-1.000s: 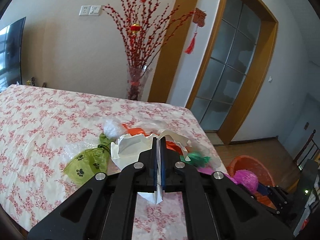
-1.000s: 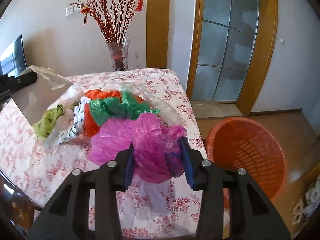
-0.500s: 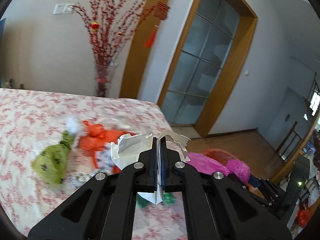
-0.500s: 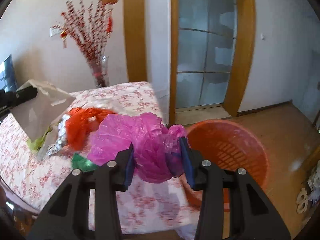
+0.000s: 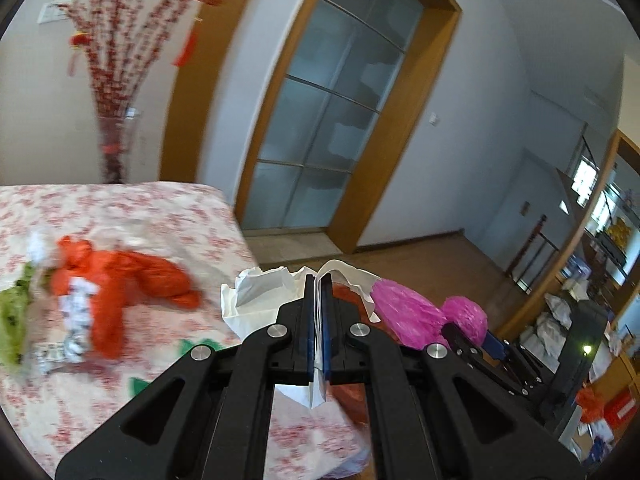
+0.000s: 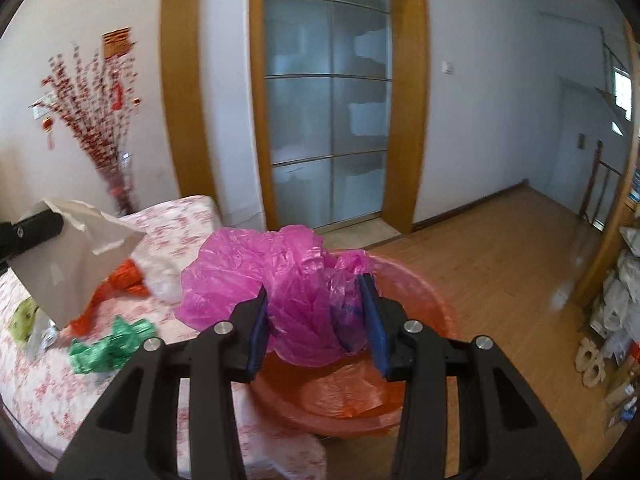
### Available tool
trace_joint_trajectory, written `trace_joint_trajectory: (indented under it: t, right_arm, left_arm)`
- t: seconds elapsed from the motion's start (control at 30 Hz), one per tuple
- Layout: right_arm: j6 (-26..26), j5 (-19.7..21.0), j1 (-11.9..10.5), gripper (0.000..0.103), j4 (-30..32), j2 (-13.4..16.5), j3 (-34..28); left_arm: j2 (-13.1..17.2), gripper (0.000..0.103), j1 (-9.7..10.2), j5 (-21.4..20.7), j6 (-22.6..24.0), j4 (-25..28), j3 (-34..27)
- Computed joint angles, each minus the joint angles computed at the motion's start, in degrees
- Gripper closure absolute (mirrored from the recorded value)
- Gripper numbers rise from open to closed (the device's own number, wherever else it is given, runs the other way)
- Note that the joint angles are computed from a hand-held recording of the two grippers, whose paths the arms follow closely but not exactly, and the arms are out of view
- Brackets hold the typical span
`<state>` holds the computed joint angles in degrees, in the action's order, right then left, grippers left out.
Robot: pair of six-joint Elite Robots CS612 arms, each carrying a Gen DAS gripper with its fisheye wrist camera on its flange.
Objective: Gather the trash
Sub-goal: 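Carry the pink and white bags with both tools over the orange wastebasket, then open both tools to drop the bags into the wastebasket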
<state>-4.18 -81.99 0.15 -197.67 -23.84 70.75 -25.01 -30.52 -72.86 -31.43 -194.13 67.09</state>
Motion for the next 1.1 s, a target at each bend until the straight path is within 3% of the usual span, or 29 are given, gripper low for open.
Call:
trace_joint_trajectory:
  t: [0.43,1.0,1.1]
  right_arm:
    - [4.6,-3.8,-1.8,0.061,2.8,2.8,-4.6]
    - [8.7,-2.9,-3.2,0.061,7.9,7.5,-13.0]
    - [9.1,-1.9,-3.3,0.056,9.1,8.1,-14.1]
  left_arm:
    - [6.9,0.101,0.12,-10.1,1.0,8.2,-13.2]
    - [13.7,0.101,0.41,-15.7,2.4,18.1,-26.0]
    - [14.2,0.101,0.61,-16.6,2.0,19.6,-26.8]
